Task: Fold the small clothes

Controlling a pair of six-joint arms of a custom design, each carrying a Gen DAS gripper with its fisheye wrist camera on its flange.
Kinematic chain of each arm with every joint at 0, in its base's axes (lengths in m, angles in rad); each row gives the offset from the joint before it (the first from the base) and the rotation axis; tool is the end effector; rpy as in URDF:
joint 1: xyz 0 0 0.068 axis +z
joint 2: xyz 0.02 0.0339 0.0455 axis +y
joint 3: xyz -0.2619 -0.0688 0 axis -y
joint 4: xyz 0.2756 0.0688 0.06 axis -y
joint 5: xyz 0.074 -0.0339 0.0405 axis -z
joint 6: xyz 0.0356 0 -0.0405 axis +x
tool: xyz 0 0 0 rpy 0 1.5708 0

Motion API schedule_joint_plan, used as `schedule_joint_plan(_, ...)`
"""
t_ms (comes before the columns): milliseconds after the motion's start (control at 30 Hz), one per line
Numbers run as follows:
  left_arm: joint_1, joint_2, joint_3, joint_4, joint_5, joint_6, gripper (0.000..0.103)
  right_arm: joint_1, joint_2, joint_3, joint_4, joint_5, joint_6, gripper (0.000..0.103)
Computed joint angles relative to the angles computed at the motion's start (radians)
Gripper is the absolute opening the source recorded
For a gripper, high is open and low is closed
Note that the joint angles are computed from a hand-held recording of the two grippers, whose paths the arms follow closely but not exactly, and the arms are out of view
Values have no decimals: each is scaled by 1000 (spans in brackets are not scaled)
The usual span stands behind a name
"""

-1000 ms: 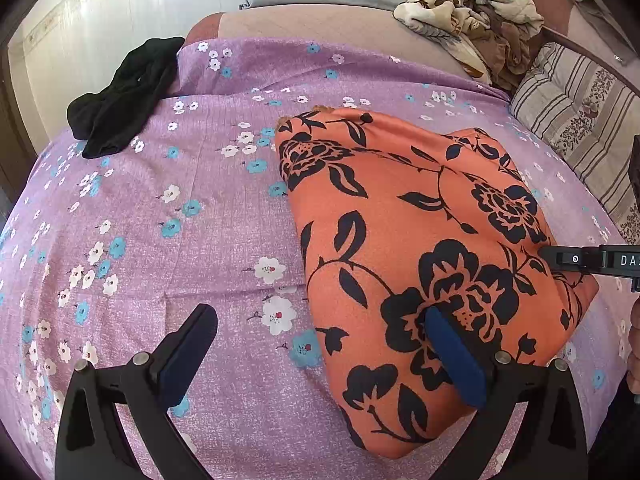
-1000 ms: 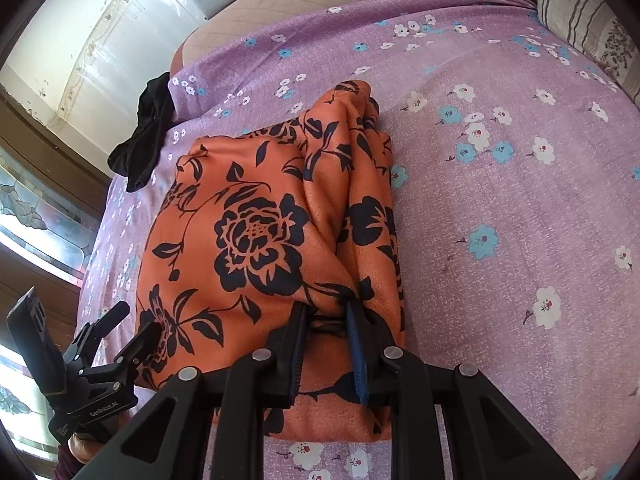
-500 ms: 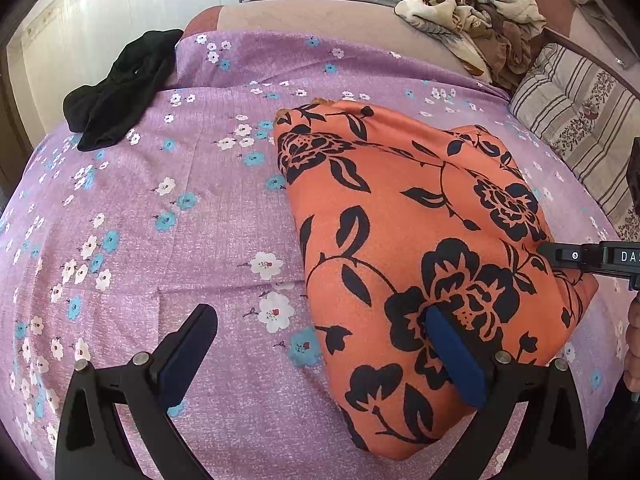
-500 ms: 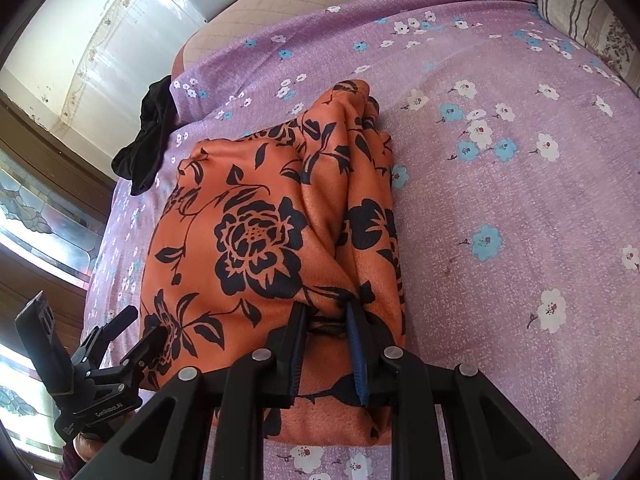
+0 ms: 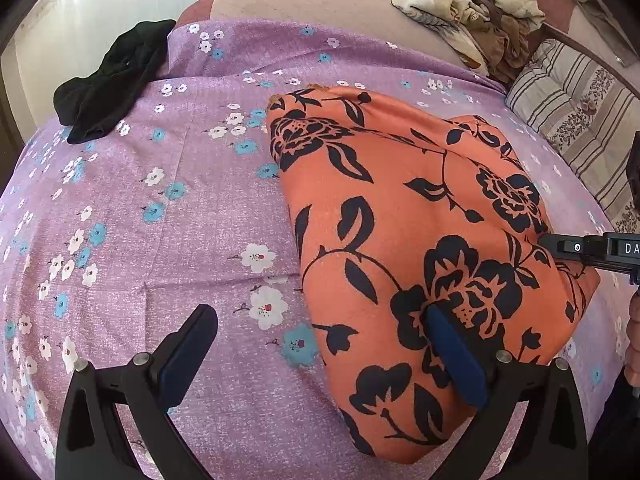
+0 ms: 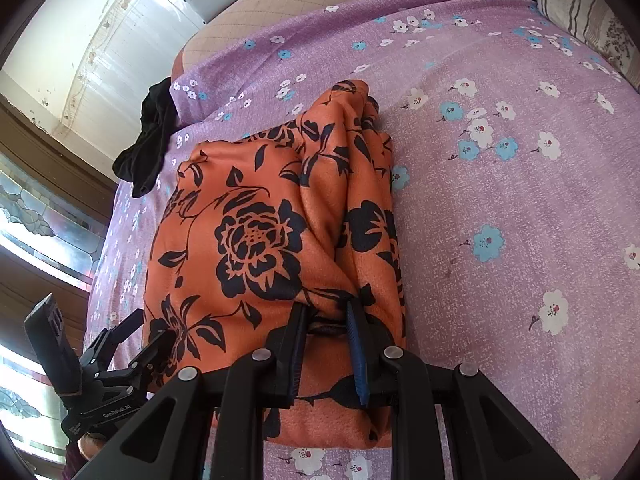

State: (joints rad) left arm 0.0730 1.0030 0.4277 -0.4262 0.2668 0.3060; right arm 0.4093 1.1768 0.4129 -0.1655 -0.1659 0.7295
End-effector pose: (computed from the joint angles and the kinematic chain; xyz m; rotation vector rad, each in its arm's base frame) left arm 0.2016 0.0053 0.1434 0.3925 2.4996 -0.1939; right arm 0.2043 0.0950 0.1206 0.3453 2.5908 0.6508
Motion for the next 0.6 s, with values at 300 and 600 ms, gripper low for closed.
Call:
schedule_joint_plan(300,37,115,63,-51,78,-8,103,-4,-4,-7,9,-9,0,24)
schedule_joint_plan(600,43,-45,130,-109,15,-42,103,-29,-149,2,-89,-13,-12,24)
